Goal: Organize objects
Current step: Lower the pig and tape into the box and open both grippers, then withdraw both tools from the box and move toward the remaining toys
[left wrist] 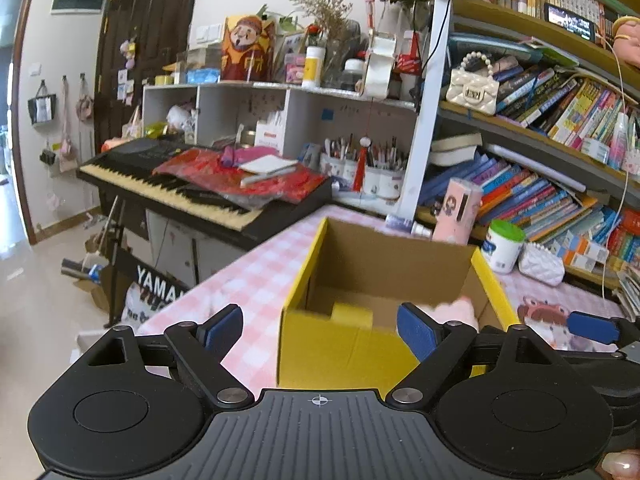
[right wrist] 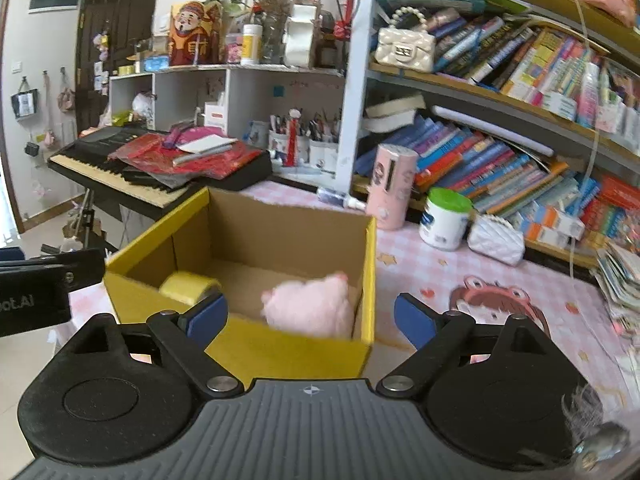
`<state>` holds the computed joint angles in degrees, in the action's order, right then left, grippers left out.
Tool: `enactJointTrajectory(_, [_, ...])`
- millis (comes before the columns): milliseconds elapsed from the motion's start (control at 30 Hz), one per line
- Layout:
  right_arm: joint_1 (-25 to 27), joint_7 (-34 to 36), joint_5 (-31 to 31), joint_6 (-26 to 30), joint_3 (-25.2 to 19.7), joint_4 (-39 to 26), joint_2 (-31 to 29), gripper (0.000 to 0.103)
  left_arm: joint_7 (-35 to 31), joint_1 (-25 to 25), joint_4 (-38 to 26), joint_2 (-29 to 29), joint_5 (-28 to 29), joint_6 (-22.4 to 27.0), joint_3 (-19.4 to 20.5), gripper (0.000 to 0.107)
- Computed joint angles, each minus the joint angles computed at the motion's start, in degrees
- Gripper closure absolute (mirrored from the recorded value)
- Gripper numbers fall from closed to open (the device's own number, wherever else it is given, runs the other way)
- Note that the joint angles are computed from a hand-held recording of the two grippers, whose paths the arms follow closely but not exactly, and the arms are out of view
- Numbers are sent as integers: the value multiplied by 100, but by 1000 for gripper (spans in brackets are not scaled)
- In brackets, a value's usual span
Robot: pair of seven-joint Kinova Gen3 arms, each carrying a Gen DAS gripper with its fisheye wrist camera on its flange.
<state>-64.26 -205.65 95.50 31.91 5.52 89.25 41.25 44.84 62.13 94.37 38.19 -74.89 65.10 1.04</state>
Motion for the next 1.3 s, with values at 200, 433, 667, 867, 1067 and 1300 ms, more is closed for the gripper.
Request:
enactJointTrajectory(200, [-155, 237, -536, 955, -461, 249, 22, 7, -72, 136, -88, 103, 745, 218, 200, 16])
enactJointTrajectory(433, [-180, 551, -1484, 1455, -829, 355, 5, 4, -433, 309, -165, 163, 1560, 147, 206, 16])
enactJointTrajectory(667, [-403, 483, -1879, 1599, -878, 668, -48, 3, -705, 600, -209, 231, 1844, 92, 182, 16])
enactJointTrajectory(867, [-491, 395, -2126, 1678, -933, 939, -138, 3, -915, 735, -271, 276, 1940, -73, 162, 16])
enactJointTrajectory(1067, [-510, 156, -2363, 1867, -945, 1202, -260, 2, -1247, 787, -452, 355, 1921, -316, 91, 16])
enactJointTrajectory(1300, [-378, -55, -2584, 2046, -956, 1384, -341, 2, -1820, 760, -772, 503, 1851, -647, -44, 16])
